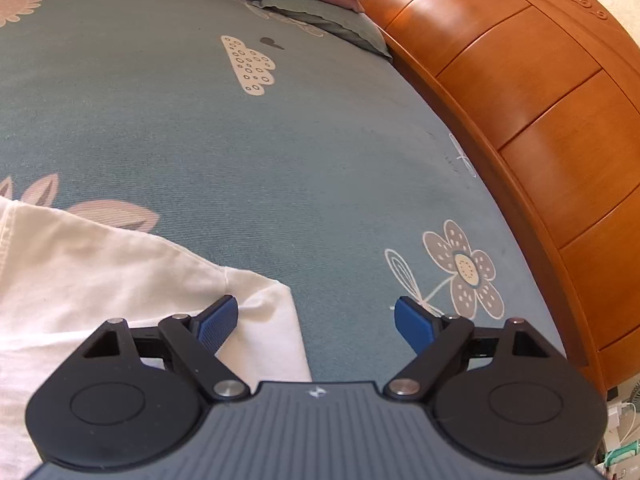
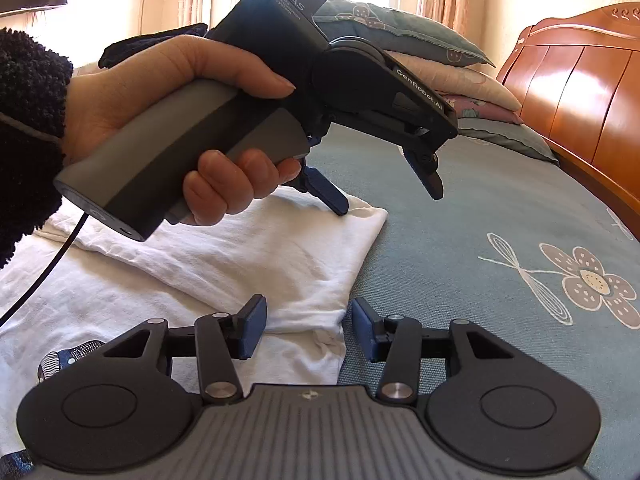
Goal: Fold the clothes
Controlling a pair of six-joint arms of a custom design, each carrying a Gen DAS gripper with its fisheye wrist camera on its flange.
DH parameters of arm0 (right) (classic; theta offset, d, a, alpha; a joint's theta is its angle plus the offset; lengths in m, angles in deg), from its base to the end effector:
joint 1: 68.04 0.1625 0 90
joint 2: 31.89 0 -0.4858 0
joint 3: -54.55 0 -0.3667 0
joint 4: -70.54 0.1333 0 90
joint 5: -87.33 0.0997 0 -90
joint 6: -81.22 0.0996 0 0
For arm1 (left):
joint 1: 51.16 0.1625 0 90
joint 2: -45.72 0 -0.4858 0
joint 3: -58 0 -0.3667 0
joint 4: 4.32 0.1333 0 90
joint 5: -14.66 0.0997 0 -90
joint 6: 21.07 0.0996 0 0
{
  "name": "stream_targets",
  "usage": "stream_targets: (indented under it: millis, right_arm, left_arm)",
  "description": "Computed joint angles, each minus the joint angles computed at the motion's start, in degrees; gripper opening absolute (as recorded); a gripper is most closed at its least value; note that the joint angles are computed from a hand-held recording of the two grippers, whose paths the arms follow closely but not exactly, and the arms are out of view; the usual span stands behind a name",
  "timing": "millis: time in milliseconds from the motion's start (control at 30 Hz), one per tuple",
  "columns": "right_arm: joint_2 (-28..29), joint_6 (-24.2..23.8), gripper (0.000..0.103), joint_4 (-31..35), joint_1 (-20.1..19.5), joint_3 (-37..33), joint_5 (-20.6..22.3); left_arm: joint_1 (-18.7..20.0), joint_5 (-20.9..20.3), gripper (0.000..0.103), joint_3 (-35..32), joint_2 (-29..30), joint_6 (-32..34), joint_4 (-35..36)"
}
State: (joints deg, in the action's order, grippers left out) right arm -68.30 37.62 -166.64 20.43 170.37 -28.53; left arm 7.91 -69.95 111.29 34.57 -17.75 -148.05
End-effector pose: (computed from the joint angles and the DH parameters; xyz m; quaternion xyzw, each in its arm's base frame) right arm 0.0744 -0.5812 0.1488 0.1740 -0.8000 0.4305 0.3801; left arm -0.3228 -0.8163 -0.0667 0.2881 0.9511 -0.1091 0.0214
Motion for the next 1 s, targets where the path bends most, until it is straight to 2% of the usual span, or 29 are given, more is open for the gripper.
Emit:
stream_targets:
  millis: [100,200,267,400,433,500,600,667,733,867,1000]
  right_arm:
    - [0.0,0.1,0.053,-0.1,0.0,0.1,0.0]
    - [0.0,0.0,0.053,-0.2,0.1,0.1,-0.1]
    - [0.1,-0.2,0.054,-0.7,0.3,0.0,-0.5]
    - [-0.1,-0.9,0.062,-4.9,0.6,1.3,1.2]
    - [-0.3,-1.2,0.066,-6.6,0.6,1.8,1.7]
    - [-1.1,-1.2,0.068,-8.9,0.5,2.5,1.7]
    - [-2.1,-0.3,0.071,-11.1,0.3,2.6,-0.2]
    - [-2.8,1.0,0.073,-11.3,0.3,2.8,-2.0]
    - [-3.5,2.7,0.073,-11.4,0.2,2.9,-2.9]
    - [-4.4,4.7,0.08,-11.7,-0.1,3.7,-2.3]
    - [-4.1,4.1,0.083,-11.9,-0.1,3.7,-2.2]
  left_arm:
    - [-0.9,4.2,0.085,2.9,-0.9,-0.2,-7.8]
    - [-0.8,2.7,0.085,7.1,-4.0,2.6,-9.9]
    - [-1.0,3.6,0.086,11.8,-6.9,6.2,-12.2]
    - [-1.2,9.3,0.088,22.8,-12.3,13.3,-21.4]
    - [-1.3,11.4,0.088,25.2,-13.1,14.8,-24.3]
    - [-1.5,14.3,0.088,28.6,-14.1,18.2,-27.8]
    - [-2.1,18.5,0.088,32.0,-13.9,22.2,-32.8]
    - [-3.1,22.9,0.088,34.0,-12.6,27.3,-38.9]
    - [-3.6,25.6,0.089,35.0,-11.4,31.6,-42.2]
    - [-3.7,25.9,0.089,38.1,-11.5,34.5,-47.2]
    - [-3.5,26.0,0.095,40.7,-13.6,33.3,-46.2]
